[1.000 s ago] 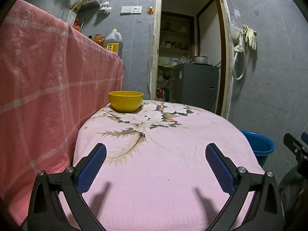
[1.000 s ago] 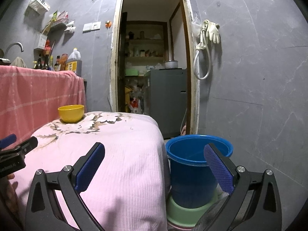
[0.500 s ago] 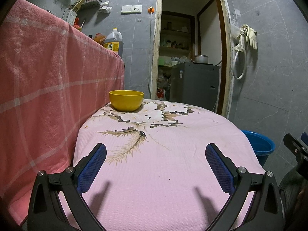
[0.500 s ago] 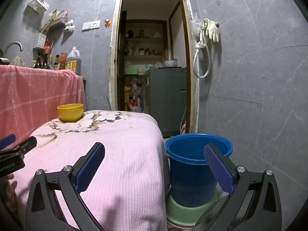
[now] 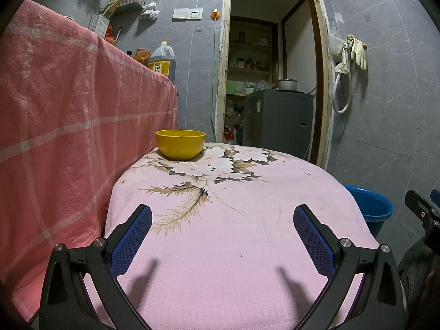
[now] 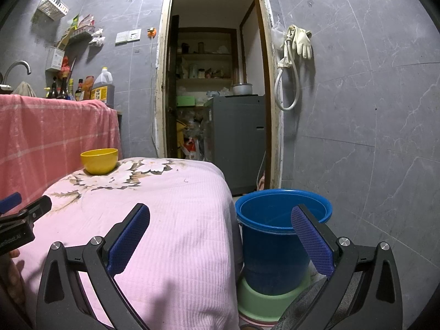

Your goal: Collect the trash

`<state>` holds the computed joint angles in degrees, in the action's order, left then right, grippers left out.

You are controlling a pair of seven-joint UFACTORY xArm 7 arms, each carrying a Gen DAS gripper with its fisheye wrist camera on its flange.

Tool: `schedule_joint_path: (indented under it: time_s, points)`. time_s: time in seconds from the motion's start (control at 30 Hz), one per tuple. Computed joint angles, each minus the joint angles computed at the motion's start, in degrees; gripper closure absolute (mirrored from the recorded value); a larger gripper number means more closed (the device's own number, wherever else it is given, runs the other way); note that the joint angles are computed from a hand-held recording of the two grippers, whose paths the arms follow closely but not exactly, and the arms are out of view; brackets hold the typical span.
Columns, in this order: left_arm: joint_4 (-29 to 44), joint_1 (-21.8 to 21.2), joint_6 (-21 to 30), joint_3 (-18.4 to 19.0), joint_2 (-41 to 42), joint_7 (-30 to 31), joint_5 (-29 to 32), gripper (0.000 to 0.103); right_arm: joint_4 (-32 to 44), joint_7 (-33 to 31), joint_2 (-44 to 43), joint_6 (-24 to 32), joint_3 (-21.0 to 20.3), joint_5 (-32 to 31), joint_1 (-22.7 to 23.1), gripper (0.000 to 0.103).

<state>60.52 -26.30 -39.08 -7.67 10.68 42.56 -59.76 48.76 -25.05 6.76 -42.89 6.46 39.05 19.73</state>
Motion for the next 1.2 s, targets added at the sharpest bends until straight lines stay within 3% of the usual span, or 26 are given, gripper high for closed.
schedule_joint_path:
  time_s: [1.2]
  points:
    - [-0.32, 0.15, 0.38, 0.14, -0.13, -0.21, 0.31, 0.002, 0.28, -0.12, 0.34, 0.13, -0.17, 0.47, 0.11, 0.000]
